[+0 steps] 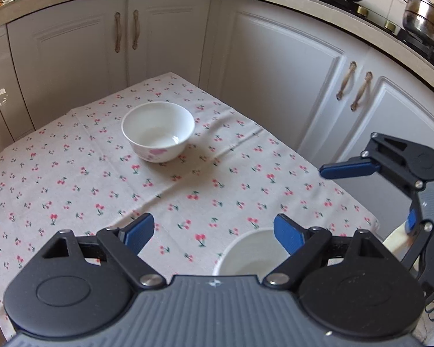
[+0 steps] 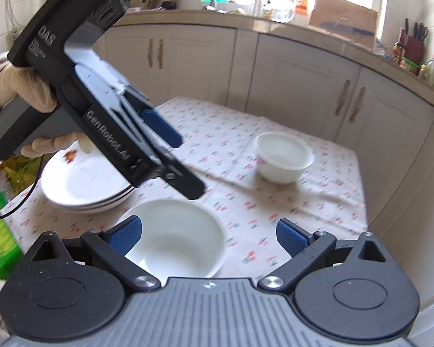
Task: Organize plates and bowls
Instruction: 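Open the left tool to release the bowl and lift away, then reach the left tool to the last white bowl and grip its rim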
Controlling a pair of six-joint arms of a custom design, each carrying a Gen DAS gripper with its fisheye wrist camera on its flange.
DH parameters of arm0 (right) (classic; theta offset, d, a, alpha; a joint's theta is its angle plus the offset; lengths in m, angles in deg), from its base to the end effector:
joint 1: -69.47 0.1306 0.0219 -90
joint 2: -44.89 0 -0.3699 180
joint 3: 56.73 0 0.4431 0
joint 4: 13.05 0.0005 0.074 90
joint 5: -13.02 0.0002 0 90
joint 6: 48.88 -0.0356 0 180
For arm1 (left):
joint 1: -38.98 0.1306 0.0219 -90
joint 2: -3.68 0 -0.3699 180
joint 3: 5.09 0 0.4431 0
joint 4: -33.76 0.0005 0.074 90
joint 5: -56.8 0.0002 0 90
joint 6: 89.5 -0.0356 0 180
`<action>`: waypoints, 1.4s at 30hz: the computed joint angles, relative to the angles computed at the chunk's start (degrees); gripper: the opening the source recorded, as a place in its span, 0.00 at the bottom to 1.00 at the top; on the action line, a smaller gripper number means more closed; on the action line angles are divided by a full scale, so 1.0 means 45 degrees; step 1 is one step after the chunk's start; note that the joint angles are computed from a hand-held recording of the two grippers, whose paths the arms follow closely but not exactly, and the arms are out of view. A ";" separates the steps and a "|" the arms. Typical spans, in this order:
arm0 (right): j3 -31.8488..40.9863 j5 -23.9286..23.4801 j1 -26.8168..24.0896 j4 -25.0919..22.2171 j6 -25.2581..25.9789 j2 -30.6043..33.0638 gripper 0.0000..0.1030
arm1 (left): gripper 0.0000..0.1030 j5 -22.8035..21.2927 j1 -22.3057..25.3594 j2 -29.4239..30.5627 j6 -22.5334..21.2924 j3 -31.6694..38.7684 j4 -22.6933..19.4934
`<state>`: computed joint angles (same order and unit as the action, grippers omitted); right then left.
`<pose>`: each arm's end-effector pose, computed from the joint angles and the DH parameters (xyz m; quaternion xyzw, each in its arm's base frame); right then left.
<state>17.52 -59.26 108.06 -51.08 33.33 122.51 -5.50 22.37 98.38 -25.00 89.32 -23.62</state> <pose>0.3711 0.2816 0.3943 -0.1780 0.8850 0.0311 0.4290 0.5237 -0.1740 0.4077 0.3972 0.8463 -0.2083 0.2873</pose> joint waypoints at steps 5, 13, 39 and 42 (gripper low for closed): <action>0.0314 -0.0282 -0.0858 0.0306 0.0284 0.0294 0.99 | 0.87 -0.0128 -0.0048 0.1048 0.0156 0.1100 -0.0024; 0.1104 -0.1004 -0.2048 0.0728 0.0752 0.1427 0.99 | 0.87 -0.0237 -0.0140 0.3113 0.0669 0.3343 -0.0288; 0.3933 -0.2409 -0.3372 0.0868 0.1860 0.5501 0.93 | 0.86 0.0055 -0.0491 0.7943 0.1464 0.8811 -0.1596; 0.4049 -0.2476 -0.3391 0.0878 0.1874 0.5655 0.92 | 0.85 0.0114 -0.0547 0.8000 0.1297 0.8864 -0.1628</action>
